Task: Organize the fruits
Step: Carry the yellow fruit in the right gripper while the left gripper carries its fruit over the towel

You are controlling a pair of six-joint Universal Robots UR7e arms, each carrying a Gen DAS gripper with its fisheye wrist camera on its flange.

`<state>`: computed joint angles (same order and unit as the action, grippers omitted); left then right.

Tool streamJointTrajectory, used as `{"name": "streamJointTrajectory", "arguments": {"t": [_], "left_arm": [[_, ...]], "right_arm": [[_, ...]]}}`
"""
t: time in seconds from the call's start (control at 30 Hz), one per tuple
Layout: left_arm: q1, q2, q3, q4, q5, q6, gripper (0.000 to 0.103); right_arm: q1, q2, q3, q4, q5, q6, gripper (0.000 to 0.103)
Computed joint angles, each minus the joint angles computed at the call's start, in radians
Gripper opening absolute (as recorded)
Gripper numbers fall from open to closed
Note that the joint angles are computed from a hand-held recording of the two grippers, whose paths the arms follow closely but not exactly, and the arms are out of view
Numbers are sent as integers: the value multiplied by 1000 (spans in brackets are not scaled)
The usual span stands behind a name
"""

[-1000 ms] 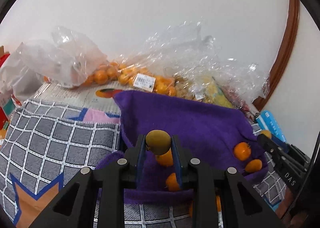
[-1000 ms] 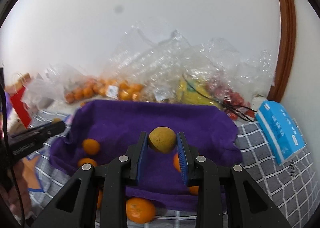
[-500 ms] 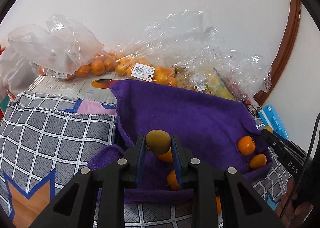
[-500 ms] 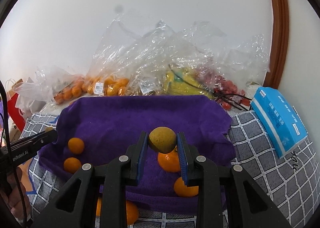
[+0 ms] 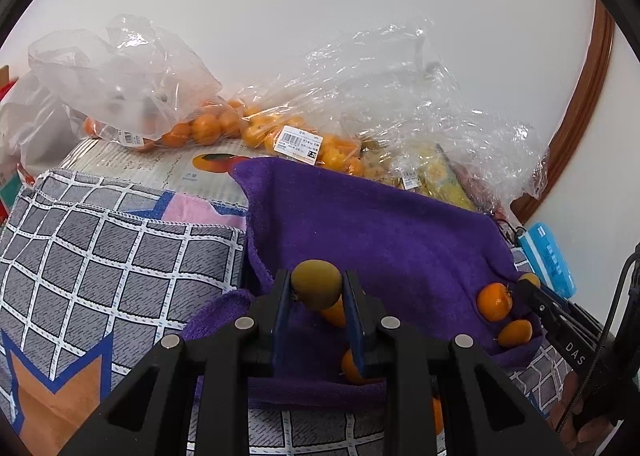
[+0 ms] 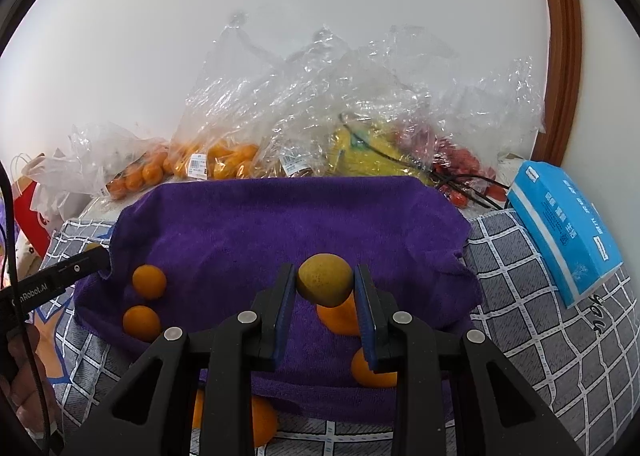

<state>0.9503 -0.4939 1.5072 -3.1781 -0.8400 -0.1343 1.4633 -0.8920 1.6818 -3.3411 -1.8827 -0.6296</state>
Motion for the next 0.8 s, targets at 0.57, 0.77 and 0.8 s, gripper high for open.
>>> {"name": "streamJointTrajectory", "arguments": {"t": [0.57,0.77,0.8], "left_arm": [[8,2,-5,19,-13,-25,25],[8,6,-16,61,-11,-31,25],[8,7,-18,65,-12,-32,25]], "right_arm": [[3,23,-33,154,-45,-24,29],[6,24,-30,154,-50,-27,29],[6,25,-30,155,-51,-27,29]]}}
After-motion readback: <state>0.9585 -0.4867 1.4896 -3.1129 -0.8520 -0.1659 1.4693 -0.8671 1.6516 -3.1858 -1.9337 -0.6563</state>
